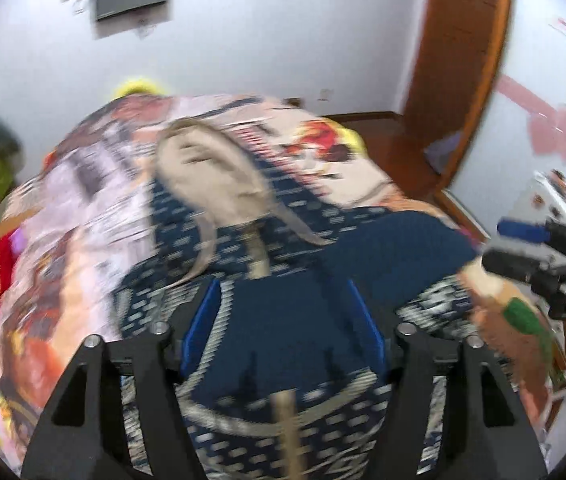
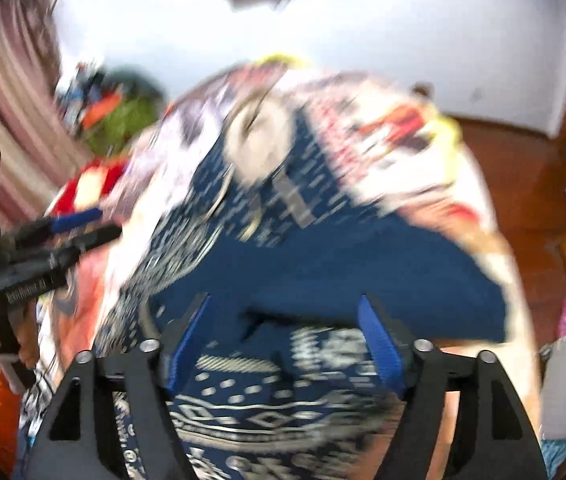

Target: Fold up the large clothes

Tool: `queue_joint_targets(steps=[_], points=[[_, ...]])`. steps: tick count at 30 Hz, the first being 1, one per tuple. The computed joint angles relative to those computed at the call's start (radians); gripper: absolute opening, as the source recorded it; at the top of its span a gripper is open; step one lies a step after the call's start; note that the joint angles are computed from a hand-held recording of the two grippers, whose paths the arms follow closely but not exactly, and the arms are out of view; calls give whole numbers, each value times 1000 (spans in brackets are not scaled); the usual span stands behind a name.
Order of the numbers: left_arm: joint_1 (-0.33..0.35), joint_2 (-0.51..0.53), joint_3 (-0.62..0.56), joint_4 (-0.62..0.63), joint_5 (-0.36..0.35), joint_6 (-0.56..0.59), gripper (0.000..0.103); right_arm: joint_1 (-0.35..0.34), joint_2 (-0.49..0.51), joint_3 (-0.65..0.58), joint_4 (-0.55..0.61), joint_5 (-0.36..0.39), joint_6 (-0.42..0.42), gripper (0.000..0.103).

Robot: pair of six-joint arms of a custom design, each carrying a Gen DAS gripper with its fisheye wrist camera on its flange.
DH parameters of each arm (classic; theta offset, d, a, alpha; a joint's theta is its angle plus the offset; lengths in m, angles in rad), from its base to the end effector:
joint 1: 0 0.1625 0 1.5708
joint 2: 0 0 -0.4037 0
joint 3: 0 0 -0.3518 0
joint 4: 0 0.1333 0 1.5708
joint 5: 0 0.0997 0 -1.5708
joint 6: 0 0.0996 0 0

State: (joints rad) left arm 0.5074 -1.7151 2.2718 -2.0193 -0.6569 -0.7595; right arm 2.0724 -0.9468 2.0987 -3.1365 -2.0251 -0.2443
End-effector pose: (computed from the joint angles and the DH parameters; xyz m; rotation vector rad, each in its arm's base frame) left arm -0.1881 -0.3473 0.3049 0.4209 2.3321 -0.8420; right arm 0.3220 -0.4008 0.1269 0.8540 -2.5390 0.6363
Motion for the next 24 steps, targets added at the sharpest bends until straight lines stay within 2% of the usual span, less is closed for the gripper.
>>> queue_joint_targets(steps=[5, 10, 14, 17, 18, 20, 21, 22, 24], points=[[50, 263, -72, -262, -123, 218, 68, -12, -96, 108, -270, -107, -122, 87], [93, 504, -169, -344, -228, 374, 68, -48, -157, 191, -487, -169, -215, 93], [106, 653, -233, -323, -236, 432, 68, -89, -209, 238, -539, -194, -197, 95], [96, 746, -254, -319, -141, 461, 67, -117, -232, 264, -538, -205, -176, 96], [95, 761, -250, -340, -113, 477, 61, -123, -232, 268, -540, -208, -174, 96], [94, 778, -247, -360, -78, 486, 40, -137, -231, 283, -550, -209, -176, 96], [94, 777, -248, -363, -62, 475, 22, -139, -229, 287, -549, -209, -174, 96], [96, 763, -240, -391, -62, 466, 11, -141, -226, 292, -545, -207, -168, 96], [105, 723, -227, -455, -87, 472, 6, -148, -225, 299, -534, -201, -165, 96]])
